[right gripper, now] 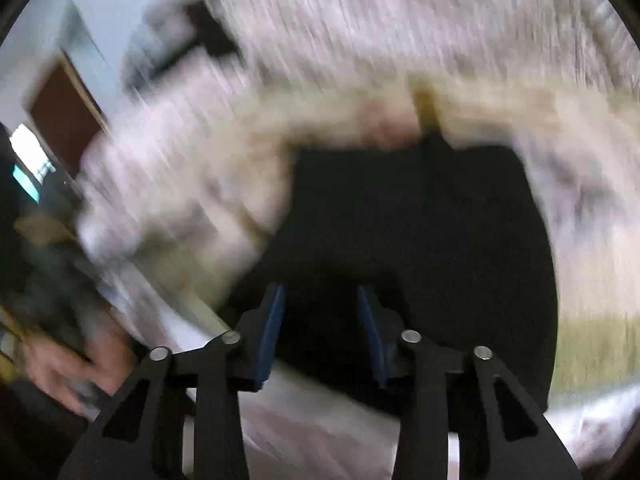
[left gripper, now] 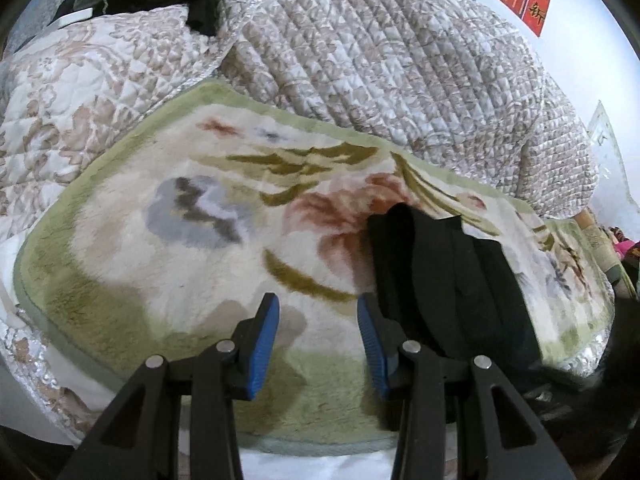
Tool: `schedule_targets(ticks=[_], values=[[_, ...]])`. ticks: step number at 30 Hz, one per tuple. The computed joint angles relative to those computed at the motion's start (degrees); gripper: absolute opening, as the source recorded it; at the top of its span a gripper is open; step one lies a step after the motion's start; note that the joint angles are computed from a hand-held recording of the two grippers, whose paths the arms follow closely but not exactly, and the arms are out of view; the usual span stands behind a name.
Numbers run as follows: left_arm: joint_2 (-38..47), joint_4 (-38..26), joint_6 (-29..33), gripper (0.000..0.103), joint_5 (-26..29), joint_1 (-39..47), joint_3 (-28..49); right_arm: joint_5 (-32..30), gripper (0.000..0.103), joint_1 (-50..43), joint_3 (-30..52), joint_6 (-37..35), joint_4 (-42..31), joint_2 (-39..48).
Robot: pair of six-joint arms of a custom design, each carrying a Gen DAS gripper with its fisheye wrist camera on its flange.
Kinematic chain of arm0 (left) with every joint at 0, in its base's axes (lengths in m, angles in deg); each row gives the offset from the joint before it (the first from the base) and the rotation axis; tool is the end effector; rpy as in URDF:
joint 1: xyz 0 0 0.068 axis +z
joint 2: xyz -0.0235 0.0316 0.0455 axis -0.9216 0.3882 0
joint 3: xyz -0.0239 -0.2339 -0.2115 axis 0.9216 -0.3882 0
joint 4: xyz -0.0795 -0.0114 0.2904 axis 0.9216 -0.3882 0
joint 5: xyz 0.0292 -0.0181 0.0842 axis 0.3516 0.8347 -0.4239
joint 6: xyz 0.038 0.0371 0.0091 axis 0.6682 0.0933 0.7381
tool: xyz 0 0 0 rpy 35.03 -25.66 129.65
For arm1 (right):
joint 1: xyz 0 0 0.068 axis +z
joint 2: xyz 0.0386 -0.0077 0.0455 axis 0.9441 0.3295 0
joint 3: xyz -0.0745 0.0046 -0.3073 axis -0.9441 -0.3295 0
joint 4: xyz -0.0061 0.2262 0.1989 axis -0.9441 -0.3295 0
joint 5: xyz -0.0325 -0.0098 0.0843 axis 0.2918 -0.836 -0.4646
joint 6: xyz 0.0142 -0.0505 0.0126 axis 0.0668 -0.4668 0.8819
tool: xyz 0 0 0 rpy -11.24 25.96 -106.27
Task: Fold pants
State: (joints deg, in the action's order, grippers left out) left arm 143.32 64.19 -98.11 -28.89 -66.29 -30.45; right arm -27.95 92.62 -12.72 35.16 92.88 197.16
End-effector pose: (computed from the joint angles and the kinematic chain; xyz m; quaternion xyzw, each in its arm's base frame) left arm 0.2245 -0.0006 0.0564 -0.1394 0.9109 -0.1134 0.3715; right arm 0.2620 0.1199 0.0315 -0.2078 0.9127 0.2487 0.2488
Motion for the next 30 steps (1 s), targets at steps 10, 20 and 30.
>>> schedule_targets(ticks=[10,20,30], values=[[-3.49,-15.09,2.73,0.043,1.68,-7.9,11.71,-1.74,0.032,-10.68,10.85,-4.7,-12.48,-4.23],[15.3,-18.04,3.31,0.041,6.89,-10.1,28.39,4.36,0.03,-13.92,30.36,-5.18,-21.43,12.42],[10.11,-13.82,3.74,0.041,3.08,-11.17,21.83,1.79,0.032,-15.67,20.22,-4.03,-12.75,5.26]])
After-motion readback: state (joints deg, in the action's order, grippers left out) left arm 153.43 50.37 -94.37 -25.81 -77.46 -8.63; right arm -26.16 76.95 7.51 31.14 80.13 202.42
